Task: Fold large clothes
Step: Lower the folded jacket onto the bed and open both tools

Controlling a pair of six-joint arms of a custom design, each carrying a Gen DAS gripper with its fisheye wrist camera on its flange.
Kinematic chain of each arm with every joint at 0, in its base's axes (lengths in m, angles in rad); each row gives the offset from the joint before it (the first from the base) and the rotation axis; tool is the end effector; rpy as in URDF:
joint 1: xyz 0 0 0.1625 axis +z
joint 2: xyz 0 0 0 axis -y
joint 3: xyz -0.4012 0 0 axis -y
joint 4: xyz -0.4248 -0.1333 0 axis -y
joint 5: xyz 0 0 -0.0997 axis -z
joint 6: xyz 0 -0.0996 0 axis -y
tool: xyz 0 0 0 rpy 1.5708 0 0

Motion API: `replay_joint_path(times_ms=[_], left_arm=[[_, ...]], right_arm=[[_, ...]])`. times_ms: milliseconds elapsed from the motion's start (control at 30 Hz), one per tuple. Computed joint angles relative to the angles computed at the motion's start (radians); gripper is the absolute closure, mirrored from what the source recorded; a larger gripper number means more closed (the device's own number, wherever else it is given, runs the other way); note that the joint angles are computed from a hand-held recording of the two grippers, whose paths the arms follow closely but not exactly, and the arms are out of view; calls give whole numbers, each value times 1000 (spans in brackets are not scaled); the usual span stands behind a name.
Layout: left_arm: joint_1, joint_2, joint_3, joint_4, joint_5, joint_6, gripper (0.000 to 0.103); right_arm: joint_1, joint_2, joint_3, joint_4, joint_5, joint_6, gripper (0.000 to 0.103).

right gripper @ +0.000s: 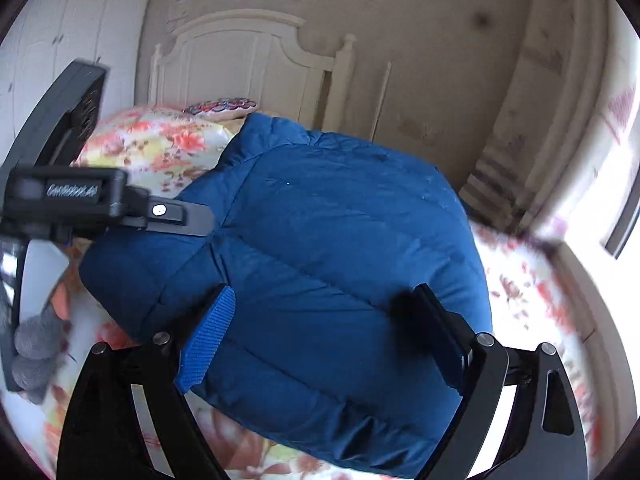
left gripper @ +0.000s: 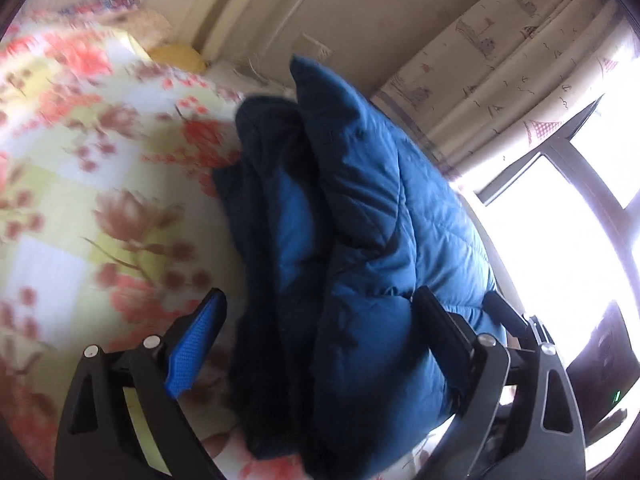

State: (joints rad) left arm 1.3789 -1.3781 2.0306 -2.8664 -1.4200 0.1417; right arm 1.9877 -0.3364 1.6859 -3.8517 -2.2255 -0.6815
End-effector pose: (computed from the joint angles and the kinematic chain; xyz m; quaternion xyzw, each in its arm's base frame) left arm 0.0400 -0.5713 0.2793 0.1336 0.9369 -0.3168 0.0635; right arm 0.3073 -0.5145 -0.0866 0.3185 -0.7970 0.3836 0.3409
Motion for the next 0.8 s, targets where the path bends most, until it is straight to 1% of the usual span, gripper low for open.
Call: replay_joint_path(times_ms=[67, 100, 133, 167, 200, 233, 267, 300, 333, 367, 400, 433, 467, 533, 567, 633, 733, 800], left_arm=[[-53, -51, 65, -107, 109, 21, 7], [-88, -81, 101, -167, 164, 45, 4], [-120, -112, 134, -224, 198, 78, 2], [-169, -151, 181, -309, 249, 129, 2], [-216, -178, 218, -387, 307, 176, 2], [-283, -206, 261, -492, 387, 248, 2], [-337, -226, 291, -566, 450, 300, 2], [-393, -242, 319, -644, 512, 350, 2], [-463, -260, 353, -746, 586, 409, 2], [-508, -267, 369, -807, 630, 443, 2], [-558, -272, 384, -869, 678, 479, 2], [-605, -287, 408, -913, 722, 507, 2], [-644, -296, 425, -915, 762, 507, 2], [-684, -322, 465, -881, 819, 472, 2], [-691, -328, 483, -858, 837, 439, 2], [-697, -354, 531, -765, 871, 342, 2], [-682, -372, 575, -613, 881, 222, 2], [-654, -378, 589, -546, 859, 192, 2]], right_arm=[[14, -32, 33, 38, -4, 52, 17], [22, -59, 71, 51, 27, 63, 18], [31, -86, 114, 41, 74, 68, 19], [40, -107, 145, 20, 104, 71, 19], [50, -125, 178, -19, 125, 71, 19], [66, -145, 214, -73, 139, 73, 18], [78, -164, 246, -123, 148, 75, 16], [96, -172, 260, -159, 145, 79, 14], [113, -191, 290, -218, 145, 77, 14], [126, -206, 310, -256, 138, 77, 14], [142, -219, 321, -290, 120, 79, 11], [158, -227, 336, -340, 97, 78, 11], [170, -228, 344, -370, 77, 80, 11], [190, -227, 357, -414, 21, 93, 11], [192, -224, 353, -410, -7, 102, 11], [188, -215, 358, -396, -54, 128, 11], [180, -187, 370, -399, -105, 160, 11], [173, -174, 385, -395, -116, 195, 11]])
